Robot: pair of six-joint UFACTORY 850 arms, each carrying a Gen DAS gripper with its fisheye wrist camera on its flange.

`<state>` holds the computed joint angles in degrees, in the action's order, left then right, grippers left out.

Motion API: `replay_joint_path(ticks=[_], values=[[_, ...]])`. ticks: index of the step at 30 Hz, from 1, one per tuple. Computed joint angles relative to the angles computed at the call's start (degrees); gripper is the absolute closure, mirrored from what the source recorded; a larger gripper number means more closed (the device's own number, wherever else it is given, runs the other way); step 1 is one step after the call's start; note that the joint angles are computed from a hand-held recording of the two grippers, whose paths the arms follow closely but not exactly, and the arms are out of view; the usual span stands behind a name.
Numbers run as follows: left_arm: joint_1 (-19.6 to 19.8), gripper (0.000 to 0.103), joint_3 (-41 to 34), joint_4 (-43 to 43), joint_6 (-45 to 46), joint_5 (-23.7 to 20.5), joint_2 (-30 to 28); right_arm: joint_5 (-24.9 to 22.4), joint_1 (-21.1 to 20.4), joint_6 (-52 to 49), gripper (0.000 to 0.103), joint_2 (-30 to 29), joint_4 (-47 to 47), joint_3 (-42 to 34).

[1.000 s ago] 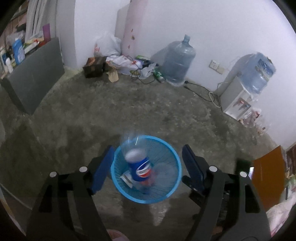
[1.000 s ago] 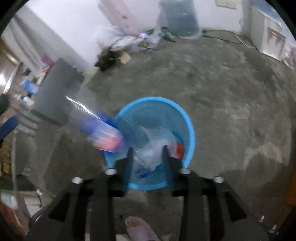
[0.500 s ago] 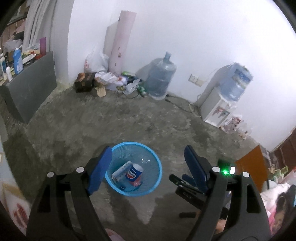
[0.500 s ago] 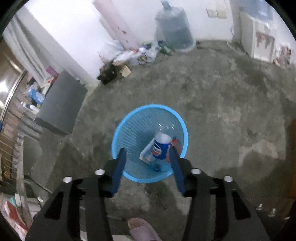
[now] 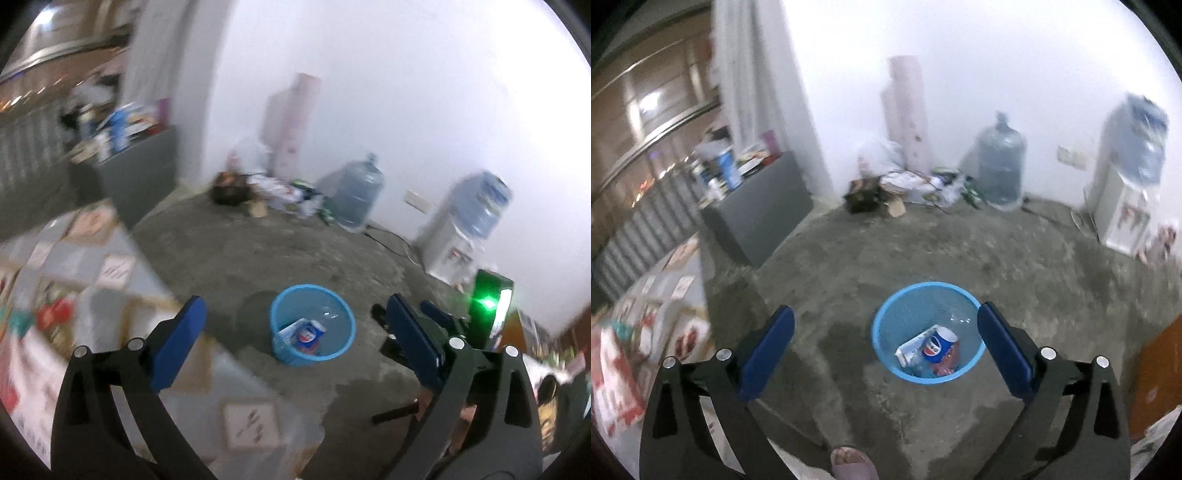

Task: Collect trash
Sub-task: 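Move both tools back to the table toward the plastic bags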

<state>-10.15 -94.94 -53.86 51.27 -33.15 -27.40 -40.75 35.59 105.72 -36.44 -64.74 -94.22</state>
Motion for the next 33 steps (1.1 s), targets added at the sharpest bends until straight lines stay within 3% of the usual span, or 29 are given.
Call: replay_joint_path(ticks=[4, 9, 12, 16, 21, 27, 33], values=[[4.79, 0.009, 6.07, -0.83, -4.4, -1.32, 4.31, -3.48, 2.93, -6.41, 0.007, -2.21, 1.62, -4.55], [10.09, 0.009, 13.38, 0.09, -6.2, 1.49, 9.29, -5.12, 5.94, -16.97, 0.007, -5.29, 4.12, -10.89], [13.41, 0.009, 17.28, 0.3, -5.95, 3.12, 11.89, -9.39, 7.89, -23.09, 0.007, -8.58, 5.39, -16.71], [18.87, 0.009, 23.85, -11.62, 3.63, 4.58, 15.9, -9.19, 9.75, -25.78, 0.007, -9.98, 3.57, -19.65], [22.94, 0.009, 28.81, -23.23, 12.64, 4.27, 18.04, -5.5, 10.9, -25.01, 0.007, -9.25, 2.15, -19.63], [26.6, 0.009, 33.03, -30.18, 20.13, 3.81, 20.56, 8.35, 10.85, -20.66, 0.007, -5.7, -2.75, -13.69], [29.99, 0.009, 37.33, -43.4, 38.71, 10.62, 24.9, 17.54, 11.52, -17.67, 0.007, -5.52, 0.2, -12.22]])
